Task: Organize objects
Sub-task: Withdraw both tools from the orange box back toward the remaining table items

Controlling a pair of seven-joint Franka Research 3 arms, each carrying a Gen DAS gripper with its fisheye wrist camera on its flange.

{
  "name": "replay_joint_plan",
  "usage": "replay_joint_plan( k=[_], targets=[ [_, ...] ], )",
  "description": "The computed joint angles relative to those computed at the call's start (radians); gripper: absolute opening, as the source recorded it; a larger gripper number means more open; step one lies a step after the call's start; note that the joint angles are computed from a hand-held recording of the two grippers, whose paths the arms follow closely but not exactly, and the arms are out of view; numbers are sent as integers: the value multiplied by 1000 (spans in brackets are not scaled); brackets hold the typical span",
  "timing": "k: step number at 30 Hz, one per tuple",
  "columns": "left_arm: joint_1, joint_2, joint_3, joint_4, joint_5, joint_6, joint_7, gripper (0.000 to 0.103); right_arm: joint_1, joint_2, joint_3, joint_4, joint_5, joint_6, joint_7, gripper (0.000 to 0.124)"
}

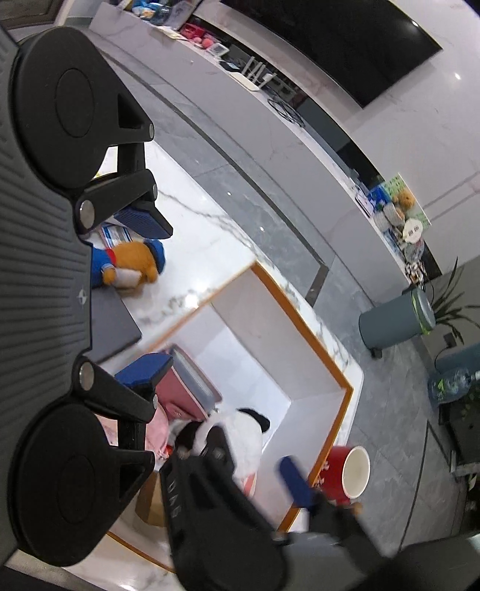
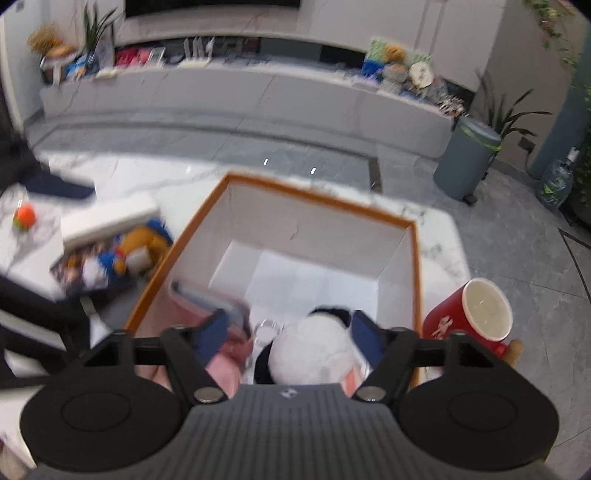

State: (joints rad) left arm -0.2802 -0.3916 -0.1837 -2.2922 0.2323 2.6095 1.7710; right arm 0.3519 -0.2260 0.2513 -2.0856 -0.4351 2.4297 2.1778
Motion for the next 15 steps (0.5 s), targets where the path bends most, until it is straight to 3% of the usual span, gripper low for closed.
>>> replay_joint_plan(
  k=[3,7,12,15],
  targets=[
    [5,-10,14,-10,-12,1,4,82,21,28,-5,16,39,-29,-66,55],
    [13,-32,32,-35,-20,8,22,82,47,97,-18,64,82,-43,-126,25],
    [14,-74,67,-83,-51,36,53,82,52,163,-31,114,-72,-17,53,24],
    [30,-82,75,-94,-49,35,67,82,67,192,-48,146,-122,-31,97,24]
  ],
)
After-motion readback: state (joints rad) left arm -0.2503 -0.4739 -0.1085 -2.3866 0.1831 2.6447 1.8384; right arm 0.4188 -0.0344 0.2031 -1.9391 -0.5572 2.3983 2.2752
